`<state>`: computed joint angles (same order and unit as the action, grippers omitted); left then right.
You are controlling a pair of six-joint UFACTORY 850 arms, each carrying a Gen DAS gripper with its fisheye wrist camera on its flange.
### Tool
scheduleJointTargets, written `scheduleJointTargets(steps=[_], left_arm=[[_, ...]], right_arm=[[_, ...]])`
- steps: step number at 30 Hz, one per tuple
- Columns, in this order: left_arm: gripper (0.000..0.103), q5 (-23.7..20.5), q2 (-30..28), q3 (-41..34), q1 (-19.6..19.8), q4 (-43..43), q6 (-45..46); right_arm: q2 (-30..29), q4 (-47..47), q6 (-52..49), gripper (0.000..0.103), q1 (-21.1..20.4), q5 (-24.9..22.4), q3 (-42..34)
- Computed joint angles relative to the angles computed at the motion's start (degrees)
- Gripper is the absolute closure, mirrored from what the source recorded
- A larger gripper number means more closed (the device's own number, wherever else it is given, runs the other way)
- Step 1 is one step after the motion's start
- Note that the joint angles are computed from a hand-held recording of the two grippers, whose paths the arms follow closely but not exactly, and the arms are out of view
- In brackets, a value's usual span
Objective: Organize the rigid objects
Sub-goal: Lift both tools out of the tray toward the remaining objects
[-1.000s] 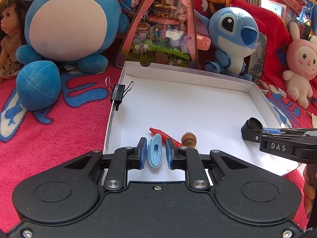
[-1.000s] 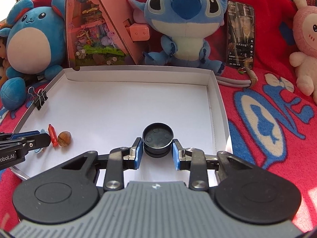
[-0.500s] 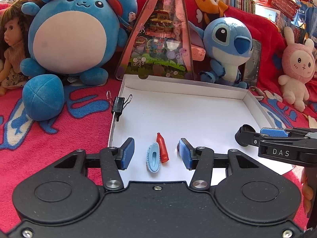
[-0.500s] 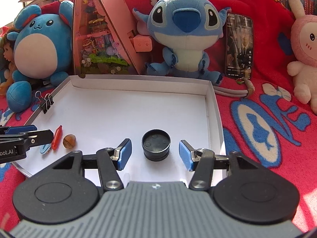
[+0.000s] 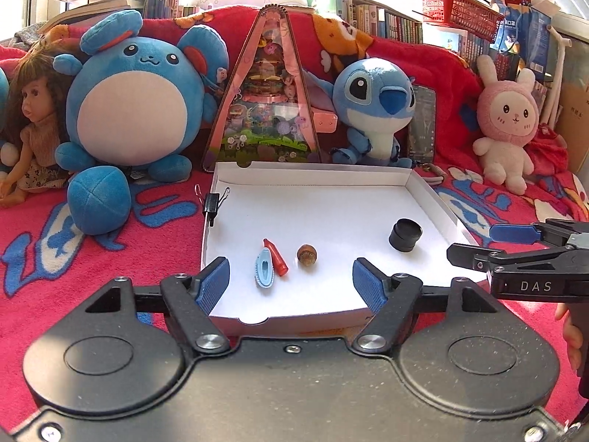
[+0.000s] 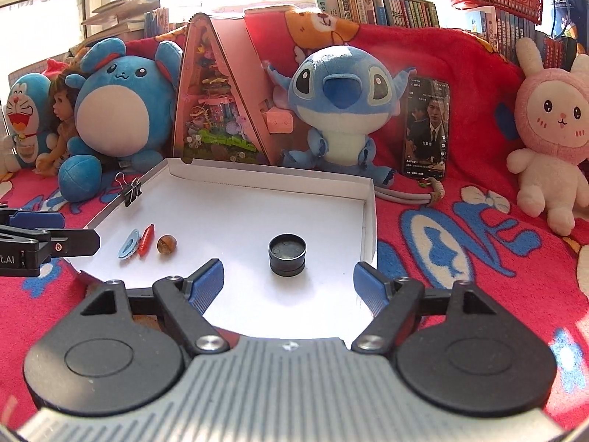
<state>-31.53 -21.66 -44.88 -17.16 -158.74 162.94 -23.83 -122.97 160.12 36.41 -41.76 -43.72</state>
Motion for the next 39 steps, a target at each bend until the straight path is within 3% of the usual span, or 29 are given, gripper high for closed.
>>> scheduleJointTargets(steps=[21, 33, 39], left_arm=[[0.025, -3.5, 4.6, 10.7, -1.3, -0.5, 2.6], [0.025, -4.8, 5.4, 14.5, 0.2, 4.6, -1.6], [0.034, -4.9, 5.9, 15.7, 0.9, 7.9, -3.3]], right_arm=[[1.8, -1.6, 4.7, 0.012, 8.2, -4.7, 6.7], [1.8, -1.2, 4.5, 0.01, 12.2, -5.5, 8.7], [1.0, -0.1, 2.5, 0.01, 14.2, -5.6, 8.7]])
